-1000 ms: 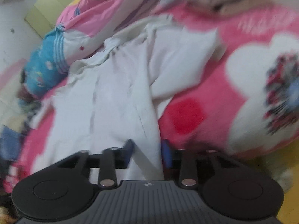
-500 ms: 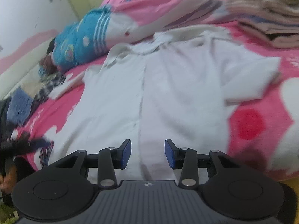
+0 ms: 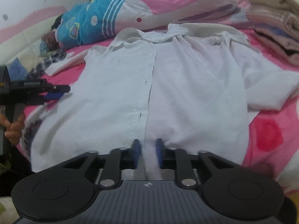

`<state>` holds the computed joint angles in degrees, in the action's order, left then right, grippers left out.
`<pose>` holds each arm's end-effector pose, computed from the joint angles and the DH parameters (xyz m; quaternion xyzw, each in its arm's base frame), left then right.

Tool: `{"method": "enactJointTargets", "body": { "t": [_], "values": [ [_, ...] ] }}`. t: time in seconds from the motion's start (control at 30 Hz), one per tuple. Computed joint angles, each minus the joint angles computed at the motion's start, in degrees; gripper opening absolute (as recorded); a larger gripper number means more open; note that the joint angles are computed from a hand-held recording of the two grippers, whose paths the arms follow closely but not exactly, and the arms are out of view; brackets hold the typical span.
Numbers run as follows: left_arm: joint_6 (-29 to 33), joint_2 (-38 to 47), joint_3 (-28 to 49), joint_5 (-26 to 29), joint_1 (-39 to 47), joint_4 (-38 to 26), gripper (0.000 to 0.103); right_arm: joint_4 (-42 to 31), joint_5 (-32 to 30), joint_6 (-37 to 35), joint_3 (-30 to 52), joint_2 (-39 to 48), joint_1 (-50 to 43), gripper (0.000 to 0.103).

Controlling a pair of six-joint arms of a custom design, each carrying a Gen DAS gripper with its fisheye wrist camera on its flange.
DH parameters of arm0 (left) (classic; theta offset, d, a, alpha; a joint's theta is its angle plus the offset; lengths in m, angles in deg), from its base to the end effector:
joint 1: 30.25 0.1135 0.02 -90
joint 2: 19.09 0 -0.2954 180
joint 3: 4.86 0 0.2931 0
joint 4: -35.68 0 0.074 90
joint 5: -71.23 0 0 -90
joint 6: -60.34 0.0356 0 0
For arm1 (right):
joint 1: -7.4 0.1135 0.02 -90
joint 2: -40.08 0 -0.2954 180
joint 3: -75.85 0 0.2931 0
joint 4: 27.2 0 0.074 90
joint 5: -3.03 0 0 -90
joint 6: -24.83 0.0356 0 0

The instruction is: Fold clothes

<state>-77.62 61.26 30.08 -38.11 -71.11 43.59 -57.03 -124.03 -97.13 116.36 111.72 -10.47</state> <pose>0.2056 -0.1622 0.1305 -0.1289 0.8778 -0.1975 0.4169 0.2232 -0.0494 0.1528 -0.1917 0.9012 0.1789 0.3452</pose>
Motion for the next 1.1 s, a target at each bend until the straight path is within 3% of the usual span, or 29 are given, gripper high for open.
{"method": "enactJointTargets", "body": {
  "t": [0.03,0.27,0.33,0.4,0.43,0.53,0.63,0.73,0.87,1.1],
  "values": [
    [0.98,0.45,0.51,-1.26,-0.64,-0.59,0.043,0.27,0.73,-0.51,-0.30,-0.62,0.22,0.001],
    [5.89,1.96,1.97,-5.31,-1.96,-2.10,0.040,-1.25,1.07,-1.50,-0.37,-4.12,0.29,0.000],
    [6.89,2.36,2.06,-5.70,-1.82,-1.74,0.040,-4.18,-1.32,-1.39,1.42,-2.84,-0.48,0.003],
    [7.94,2.92,2.04,-6.51,-1.92,-1.10,0.040,-5.58,-2.28,-1.24,2.35,-1.73,-0.66,0.017],
    [8.46,3.33,2.08,-6.91,-2.01,-0.70,0.039,-4.95,-1.35,-1.17,2.11,-1.62,-0.08,0.030],
    [10.39,4.72,2.29,-8.66,-2.73,0.34,0.039,-2.79,1.77,-1.67,0.57,-2.07,2.24,0.034],
    [12.35,5.98,2.48,-10.74,-3.84,1.18,0.039,0.83,4.39,-4.00,-2.74,-5.08,4.75,0.028],
    [13.29,6.65,2.39,-11.99,-4.44,2.05,0.040,3.17,7.45,-5.97,-5.59,-8.90,7.44,0.002],
    [13.07,6.47,2.02,-11.54,-3.96,2.77,0.039,2.91,9.22,-7.55,-7.67,-14.90,8.57,0.000],
    [14.56,7.19,0.77,-11.38,-3.60,6.26,0.039,6.84,11.45,-7.91,-9.53,-14.17,7.90,0.000]
  ]
}}
